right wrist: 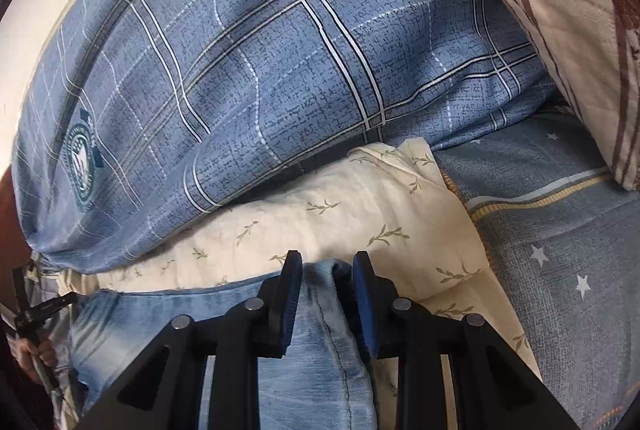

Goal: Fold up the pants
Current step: 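Close the left gripper on the waistband while the right gripper closes on the leg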

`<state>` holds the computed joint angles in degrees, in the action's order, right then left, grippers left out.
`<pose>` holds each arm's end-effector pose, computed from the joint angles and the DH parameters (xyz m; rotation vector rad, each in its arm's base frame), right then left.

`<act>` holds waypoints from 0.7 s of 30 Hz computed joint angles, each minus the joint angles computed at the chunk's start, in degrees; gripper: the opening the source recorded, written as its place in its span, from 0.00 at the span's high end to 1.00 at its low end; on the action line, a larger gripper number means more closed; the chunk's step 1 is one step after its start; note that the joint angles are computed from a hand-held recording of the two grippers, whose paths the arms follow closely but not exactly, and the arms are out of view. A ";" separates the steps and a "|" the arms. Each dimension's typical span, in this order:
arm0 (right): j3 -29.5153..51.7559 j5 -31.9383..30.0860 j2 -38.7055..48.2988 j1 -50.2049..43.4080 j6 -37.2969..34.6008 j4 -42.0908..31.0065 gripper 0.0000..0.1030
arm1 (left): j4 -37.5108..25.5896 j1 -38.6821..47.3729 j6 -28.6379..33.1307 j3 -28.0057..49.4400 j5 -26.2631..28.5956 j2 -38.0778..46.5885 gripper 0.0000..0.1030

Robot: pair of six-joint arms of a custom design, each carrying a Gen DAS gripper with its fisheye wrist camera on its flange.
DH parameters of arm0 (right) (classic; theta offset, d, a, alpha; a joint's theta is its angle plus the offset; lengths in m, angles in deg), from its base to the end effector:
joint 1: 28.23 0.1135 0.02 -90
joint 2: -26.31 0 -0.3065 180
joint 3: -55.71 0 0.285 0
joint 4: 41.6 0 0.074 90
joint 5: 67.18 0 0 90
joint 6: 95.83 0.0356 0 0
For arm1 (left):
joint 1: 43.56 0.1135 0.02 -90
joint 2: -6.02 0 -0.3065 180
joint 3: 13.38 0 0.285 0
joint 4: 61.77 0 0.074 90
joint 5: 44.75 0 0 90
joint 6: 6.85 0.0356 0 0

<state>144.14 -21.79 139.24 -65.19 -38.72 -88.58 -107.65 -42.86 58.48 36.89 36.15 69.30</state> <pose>0.3589 -0.2387 0.1834 -0.0746 2.3849 0.5785 0.2162 0.0083 0.2297 -0.6219 2.5029 0.0517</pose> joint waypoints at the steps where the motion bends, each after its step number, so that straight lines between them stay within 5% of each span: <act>1: 0.73 -0.14 0.27 -0.12 -0.38 -1.26 0.72 | -0.56 -0.77 -0.60 0.57 -0.83 1.07 0.87; 3: 0.80 0.23 -0.06 -0.13 -0.81 -0.87 0.71 | -1.99 -1.32 -1.38 1.91 1.05 4.33 0.27; 6: 1.80 0.79 0.53 0.33 -1.26 -2.11 0.64 | 0.16 -3.81 -1.79 1.16 0.77 5.45 0.23; 7: 2.31 1.79 0.79 0.73 -1.58 -3.08 0.48 | 0.68 -5.25 -1.76 1.07 -0.10 5.80 0.25; 8: 1.81 2.99 0.63 1.38 -1.30 -2.02 0.25 | 1.46 -7.74 -3.02 0.53 -1.34 5.80 0.42; 9: 0.71 3.60 0.18 1.85 -1.06 -0.26 0.22 | 1.28 -9.49 -3.91 0.85 -3.55 6.29 0.72; 11: -0.87 4.37 -0.27 2.75 -1.21 2.21 0.22 | 0.10 -12.76 -6.25 1.76 -7.02 7.11 0.80; 12: -2.80 5.39 -1.14 3.28 0.29 5.57 0.24 | -0.55 -13.46 -7.29 2.18 -8.22 6.86 0.94; 13: -3.91 5.76 -1.63 3.62 0.97 7.24 0.33 | -0.73 -13.97 -7.80 2.23 -8.83 6.32 0.94; 14: -4.52 6.01 -1.93 4.00 0.72 7.68 0.67 | -1.77 -14.78 -8.35 2.90 -9.30 5.32 0.94; 15: -4.65 8.43 -2.16 4.87 0.24 7.05 0.76 | -2.48 -15.90 -8.83 3.20 -10.31 4.44 0.94; 17: -6.71 9.98 -4.38 5.33 -0.19 8.29 0.77 | -4.86 -19.13 -9.75 3.72 -12.65 0.72 0.94; 21: -5.95 3.67 -8.18 1.79 -3.79 1.68 0.78 | -11.89 -27.30 -13.90 5.96 -17.21 -8.06 0.94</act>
<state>138.19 -18.12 131.06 -63.40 -42.52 -86.90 -119.54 -70.16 44.58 42.85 18.94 61.24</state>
